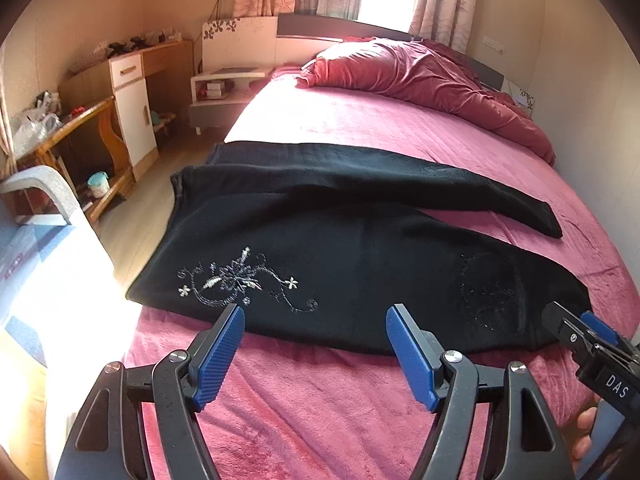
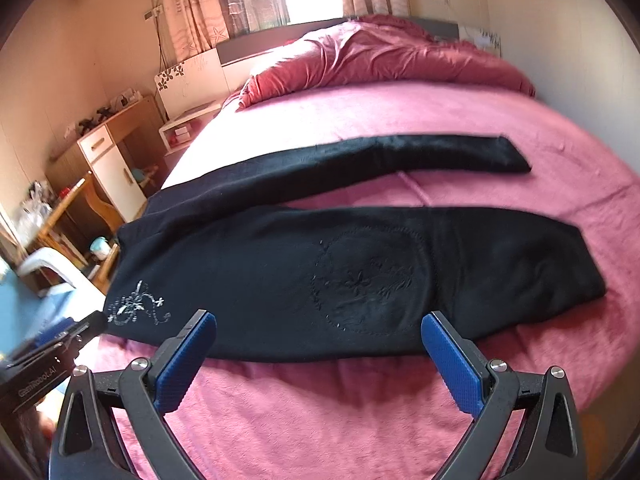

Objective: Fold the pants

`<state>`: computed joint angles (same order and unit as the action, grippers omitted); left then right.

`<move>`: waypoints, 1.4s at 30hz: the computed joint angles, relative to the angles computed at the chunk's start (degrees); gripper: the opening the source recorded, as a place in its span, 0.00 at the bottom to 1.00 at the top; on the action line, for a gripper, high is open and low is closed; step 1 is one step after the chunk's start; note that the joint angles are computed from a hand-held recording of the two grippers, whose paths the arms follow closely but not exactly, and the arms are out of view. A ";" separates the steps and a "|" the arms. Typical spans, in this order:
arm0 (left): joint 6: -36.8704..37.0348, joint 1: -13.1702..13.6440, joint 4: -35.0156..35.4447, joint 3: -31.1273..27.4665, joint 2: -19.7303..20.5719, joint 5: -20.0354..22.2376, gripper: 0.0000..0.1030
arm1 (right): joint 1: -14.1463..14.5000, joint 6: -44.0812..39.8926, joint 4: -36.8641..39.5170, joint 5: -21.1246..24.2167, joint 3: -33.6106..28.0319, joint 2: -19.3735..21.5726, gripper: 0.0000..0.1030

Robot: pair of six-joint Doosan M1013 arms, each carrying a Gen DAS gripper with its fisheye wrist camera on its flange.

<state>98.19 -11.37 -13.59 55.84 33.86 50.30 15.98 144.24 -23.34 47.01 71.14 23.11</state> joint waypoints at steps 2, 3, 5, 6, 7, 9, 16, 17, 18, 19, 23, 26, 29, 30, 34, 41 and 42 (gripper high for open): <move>1.51 1.08 -4.25 -2.33 1.69 4.23 0.73 | -1.90 -0.60 6.41 -2.32 2.22 -1.05 1.00; 1.39 1.51 -5.42 -3.72 2.68 6.43 0.73 | -2.89 -0.64 8.81 -3.33 3.58 -1.75 1.00; 0.16 2.23 -6.41 -6.10 4.53 9.79 0.73 | -4.57 1.71 9.94 -3.69 6.15 -3.19 1.00; -0.19 2.80 -7.93 -6.98 5.38 11.01 0.73 | -5.37 2.86 10.60 -3.67 7.36 -3.86 1.00; -0.90 3.37 -9.47 -8.20 6.43 12.60 0.73 | -6.47 3.86 12.01 -3.92 8.83 -4.68 1.00; -3.95 4.40 -10.16 -10.10 8.15 15.02 0.74 | -8.42 8.72 11.56 -4.64 12.23 -6.56 1.00; -11.87 7.34 -11.12 -10.89 10.23 15.21 0.95 | -15.26 25.31 13.03 -10.88 22.81 -10.98 0.76; -12.36 7.63 -11.27 -10.72 10.31 14.73 0.95 | -15.87 26.65 12.76 -11.44 23.32 -10.94 0.74; -13.19 7.86 -11.06 -10.69 10.43 14.58 0.95 | -16.55 27.89 12.74 -12.31 23.72 -10.75 0.72; -14.11 8.10 -10.97 -10.83 10.63 14.58 0.95 | -17.19 28.32 13.29 -13.30 23.90 -10.43 0.69; -17.69 9.11 -11.32 -11.11 11.26 14.10 0.87 | -18.84 27.77 13.62 -13.80 21.87 -8.14 0.67; -20.92 9.56 -10.84 -12.44 12.06 15.14 0.69 | -19.55 24.84 13.77 -12.67 19.37 -6.33 0.54; -23.43 10.04 -12.18 -14.34 13.26 16.43 0.55 | -19.97 21.95 13.72 -10.04 17.17 -4.80 0.46; -24.08 10.16 -12.72 -14.92 13.62 16.58 0.55 | -20.09 21.16 13.59 -9.41 16.96 -4.60 0.45; -25.96 10.02 -11.60 -17.83 15.33 17.28 0.51 | -20.43 18.12 13.75 -6.40 15.33 -3.88 0.28; -23.16 9.99 -8.57 -18.06 14.53 15.82 0.08 | -20.32 14.72 9.48 -0.72 12.33 -4.05 0.09; -22.10 10.00 -8.74 -16.51 13.40 14.76 0.07 | -20.26 14.56 8.67 -0.31 12.09 -4.25 0.09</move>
<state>76.09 -1.37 -22.33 39.32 47.26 65.06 -4.28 158.80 -14.66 46.69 83.23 18.85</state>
